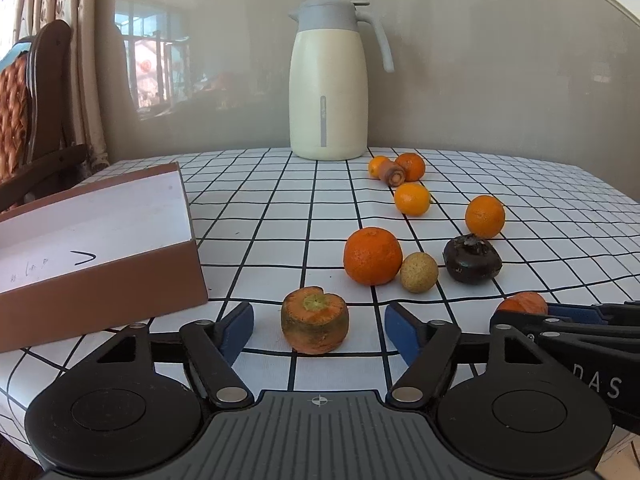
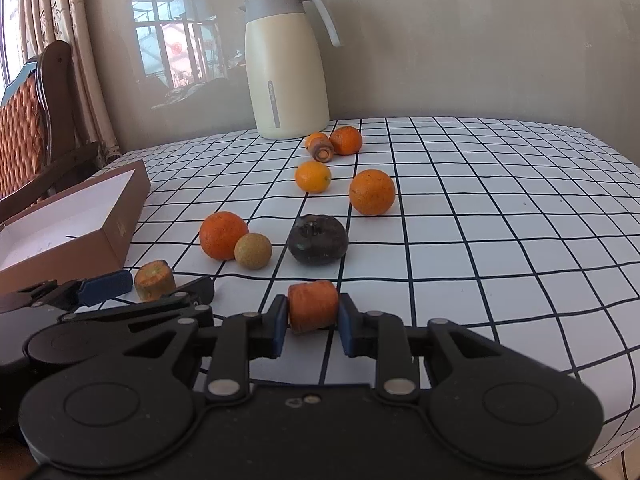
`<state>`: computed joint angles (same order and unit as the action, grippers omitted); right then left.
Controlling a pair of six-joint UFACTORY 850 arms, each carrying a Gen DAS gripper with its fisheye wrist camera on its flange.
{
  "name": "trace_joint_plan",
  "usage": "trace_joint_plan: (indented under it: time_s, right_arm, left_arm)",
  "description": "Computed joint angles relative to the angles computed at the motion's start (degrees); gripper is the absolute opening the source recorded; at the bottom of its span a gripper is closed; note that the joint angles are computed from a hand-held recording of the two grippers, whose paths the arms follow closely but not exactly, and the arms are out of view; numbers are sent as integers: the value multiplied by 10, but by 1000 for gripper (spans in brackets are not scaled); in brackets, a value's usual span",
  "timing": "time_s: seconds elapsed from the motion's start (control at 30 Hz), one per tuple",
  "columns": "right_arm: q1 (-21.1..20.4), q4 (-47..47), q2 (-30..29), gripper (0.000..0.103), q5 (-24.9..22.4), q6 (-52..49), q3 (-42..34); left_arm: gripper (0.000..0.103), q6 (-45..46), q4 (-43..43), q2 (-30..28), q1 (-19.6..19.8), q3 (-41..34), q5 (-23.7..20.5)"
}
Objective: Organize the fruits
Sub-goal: 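Grasp the persimmon with the left tool while the right tool grasps the carrot piece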
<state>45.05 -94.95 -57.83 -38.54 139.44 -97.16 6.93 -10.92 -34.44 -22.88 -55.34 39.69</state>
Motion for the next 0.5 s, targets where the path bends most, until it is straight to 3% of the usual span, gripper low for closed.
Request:
trace_joint_plan:
  time_s: [0.17,0.3,0.5]
  right_arm:
    - [0,-1,0,18,0,2,1]
    - [0,-1,-2,18,-4,0,-2]
    - [2,6,-7,17,-11,-16,-9]
  left_arm:
    - [55,-12,20,1,1,2,2]
    - [35,-13,16,2,0,4,5]
    - [35,-8,6,2,-2,8,15]
